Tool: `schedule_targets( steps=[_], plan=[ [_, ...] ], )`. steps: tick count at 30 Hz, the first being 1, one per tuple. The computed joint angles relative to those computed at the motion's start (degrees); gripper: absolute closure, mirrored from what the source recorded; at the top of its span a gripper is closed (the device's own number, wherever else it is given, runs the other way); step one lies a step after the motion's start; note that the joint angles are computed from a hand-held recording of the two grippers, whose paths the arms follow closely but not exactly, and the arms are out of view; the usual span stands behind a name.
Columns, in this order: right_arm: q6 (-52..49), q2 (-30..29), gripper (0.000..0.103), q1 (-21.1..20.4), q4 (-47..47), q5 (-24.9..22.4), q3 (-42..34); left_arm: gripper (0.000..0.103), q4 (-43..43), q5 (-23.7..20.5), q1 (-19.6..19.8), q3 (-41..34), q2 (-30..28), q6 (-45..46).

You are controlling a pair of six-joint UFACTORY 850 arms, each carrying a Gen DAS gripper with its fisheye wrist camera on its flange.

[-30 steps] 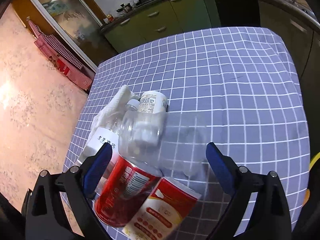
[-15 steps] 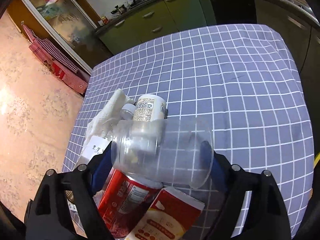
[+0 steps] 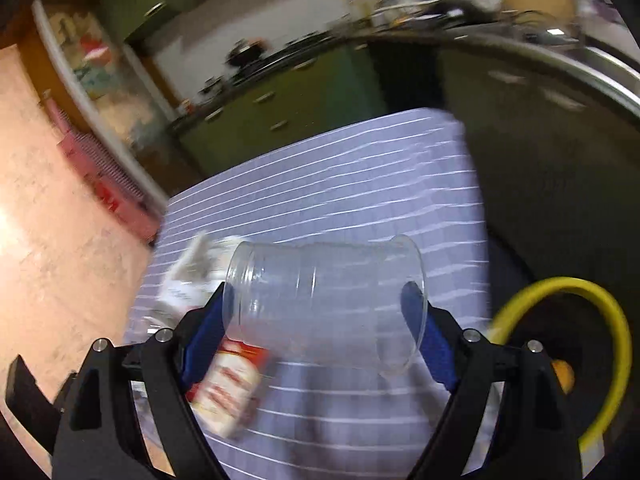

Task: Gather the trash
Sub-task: 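Carry the clear plastic cup to the bin and release it, then grasp the white snack wrapper with the left gripper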

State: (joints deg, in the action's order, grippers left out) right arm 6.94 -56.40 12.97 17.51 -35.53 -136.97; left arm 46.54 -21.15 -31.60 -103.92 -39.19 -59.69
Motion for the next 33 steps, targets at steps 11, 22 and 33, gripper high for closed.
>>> schedule_targets(
  steps=[11, 22, 33],
  plan=[
    [17.6, 10.5, 0.023, -6.4, -16.1, 3.0, 23.3, 0.013, -6.5, -2.1, -1.1, -5.3, -3.3, 8.8],
    [21.1, 8.0, 0.017, -7.0, -19.8, 0.2, 22.9, 0.013, -5.9, -4.5, -0.8, -4.7, -2.7, 9.3],
    [17.5, 9.8, 0.017, -5.1, -18.6, 2.6, 24.6, 0.013, -0.5, -8.5, 1.4, 4.7, 3.0, 1.2]
  ],
)
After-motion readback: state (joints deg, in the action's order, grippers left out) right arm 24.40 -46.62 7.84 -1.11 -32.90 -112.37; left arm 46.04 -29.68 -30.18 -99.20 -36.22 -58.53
